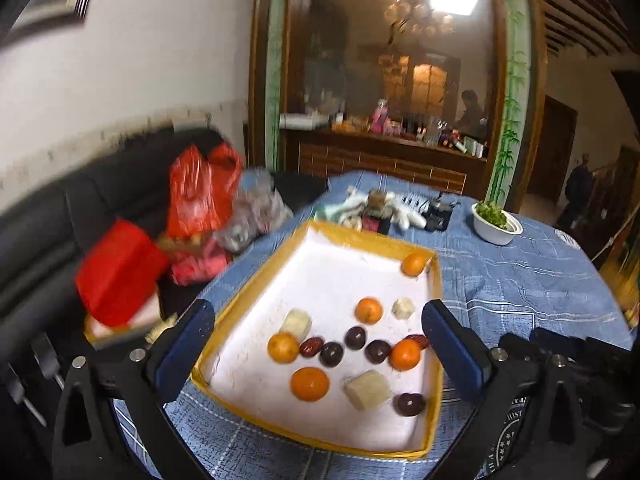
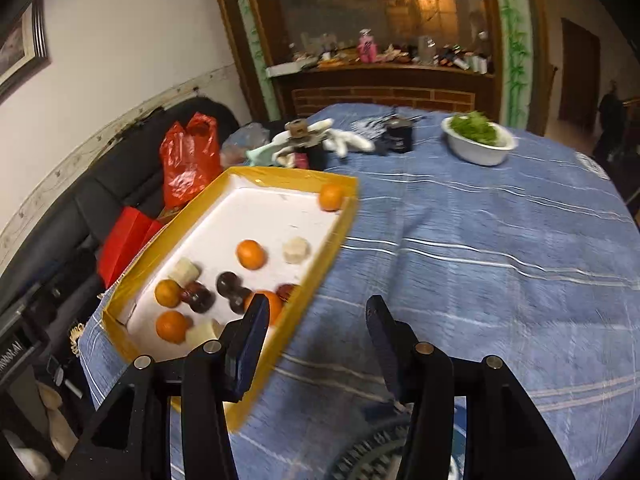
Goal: Organize fruits
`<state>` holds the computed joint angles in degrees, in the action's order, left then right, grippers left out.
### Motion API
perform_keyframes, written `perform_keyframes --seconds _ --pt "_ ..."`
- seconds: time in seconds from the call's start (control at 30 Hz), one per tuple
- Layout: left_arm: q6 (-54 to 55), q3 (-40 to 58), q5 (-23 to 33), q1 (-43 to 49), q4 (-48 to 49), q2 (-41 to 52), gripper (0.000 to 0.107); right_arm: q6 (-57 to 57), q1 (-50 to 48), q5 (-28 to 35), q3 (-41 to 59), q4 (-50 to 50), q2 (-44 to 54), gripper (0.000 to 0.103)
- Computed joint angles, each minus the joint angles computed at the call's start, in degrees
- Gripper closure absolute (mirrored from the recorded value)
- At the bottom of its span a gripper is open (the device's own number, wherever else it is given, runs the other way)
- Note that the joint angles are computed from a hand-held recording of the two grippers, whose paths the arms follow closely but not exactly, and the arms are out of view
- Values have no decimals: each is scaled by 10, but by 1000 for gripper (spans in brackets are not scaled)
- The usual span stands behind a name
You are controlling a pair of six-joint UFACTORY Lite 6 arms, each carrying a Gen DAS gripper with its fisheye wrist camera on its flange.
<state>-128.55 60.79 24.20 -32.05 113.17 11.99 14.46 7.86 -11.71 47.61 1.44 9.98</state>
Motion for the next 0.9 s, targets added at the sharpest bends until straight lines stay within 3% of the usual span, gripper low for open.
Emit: perform_keyframes --seconds 0.07,0.13,0.23,0.33,0.4,0.9 --pt "38 5 19 -32 -36 -1 4 85 -20 -31 -63 -76 -49 46" --pt "103 30 19 -60 -109 10 4 99 -34 -51 -117 -85 -97 46" --pt "202 78 32 -95 -221 41 4 31 -36 -64 -170 -15 -151 44" --pt "235 107 82 -140 -251 68 4 -106 -20 -88 -217 122 -196 38" --pt "250 118 94 -157 -264 77 4 -136 -15 -97 -229 149 -206 37" --pt "307 201 100 -195 -334 151 4 -37 -77 -136 -262 12 -188 33"
